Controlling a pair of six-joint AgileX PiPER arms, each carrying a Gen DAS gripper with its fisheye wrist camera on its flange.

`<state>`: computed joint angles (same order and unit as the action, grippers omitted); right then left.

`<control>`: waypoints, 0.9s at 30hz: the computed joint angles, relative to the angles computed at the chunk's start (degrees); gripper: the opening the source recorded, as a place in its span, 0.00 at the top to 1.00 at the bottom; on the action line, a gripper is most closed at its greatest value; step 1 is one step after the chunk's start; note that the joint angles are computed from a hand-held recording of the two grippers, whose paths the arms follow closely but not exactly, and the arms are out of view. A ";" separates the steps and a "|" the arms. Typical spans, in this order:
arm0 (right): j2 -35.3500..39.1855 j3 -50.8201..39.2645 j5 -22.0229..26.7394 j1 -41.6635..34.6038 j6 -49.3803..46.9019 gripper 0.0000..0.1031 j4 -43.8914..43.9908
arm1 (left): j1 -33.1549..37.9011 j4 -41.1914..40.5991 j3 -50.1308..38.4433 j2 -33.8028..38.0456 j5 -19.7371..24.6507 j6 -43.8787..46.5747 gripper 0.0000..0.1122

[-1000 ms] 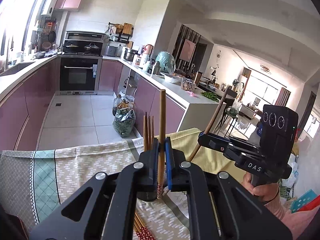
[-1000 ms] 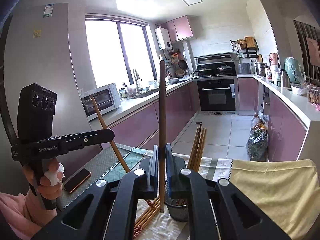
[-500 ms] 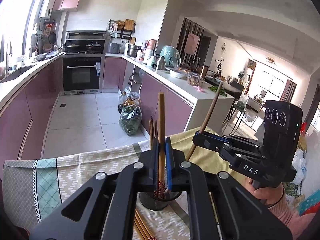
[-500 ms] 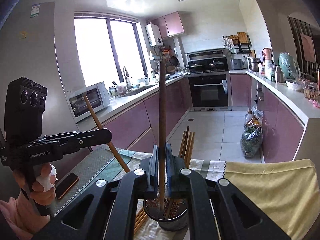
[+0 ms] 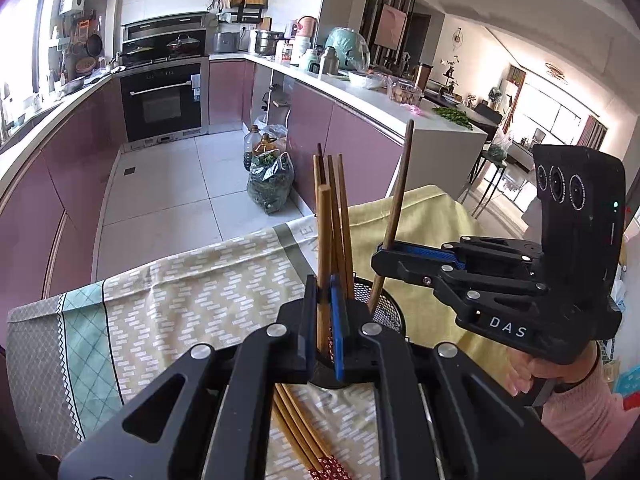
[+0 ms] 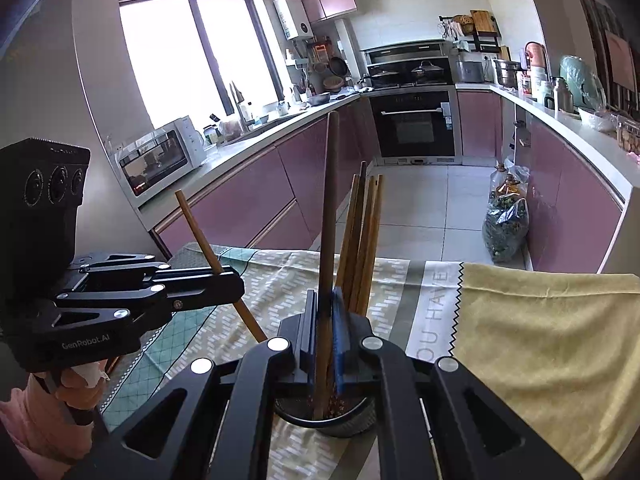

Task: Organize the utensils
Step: 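Lower the chopsticks into the mesh cup and open both grippers, then grasp a chopstick with the left gripper while the right gripper grasps another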

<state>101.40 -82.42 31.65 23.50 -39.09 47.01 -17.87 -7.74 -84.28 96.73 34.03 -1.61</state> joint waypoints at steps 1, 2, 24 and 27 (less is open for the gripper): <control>0.33 -0.39 0.01 -0.05 0.66 0.93 -0.39 | 0.17 -0.14 -0.54 0.67 0.10 -0.04 0.94; 0.84 -1.01 0.10 -0.17 1.32 0.93 -0.88 | 0.43 -1.00 -1.29 1.43 0.44 0.49 0.94; -7.03 11.62 -1.60 1.31 -14.50 0.72 12.71 | 0.51 5.38 23.54 -10.80 -16.75 -9.41 0.73; -9.91 15.67 -1.34 2.31 -19.00 0.65 15.75 | 0.40 7.99 28.28 -12.74 -18.34 -12.04 0.71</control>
<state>91.49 -66.75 30.31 25.82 -58.09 62.76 -17.47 0.25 -55.99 83.99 15.69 -13.65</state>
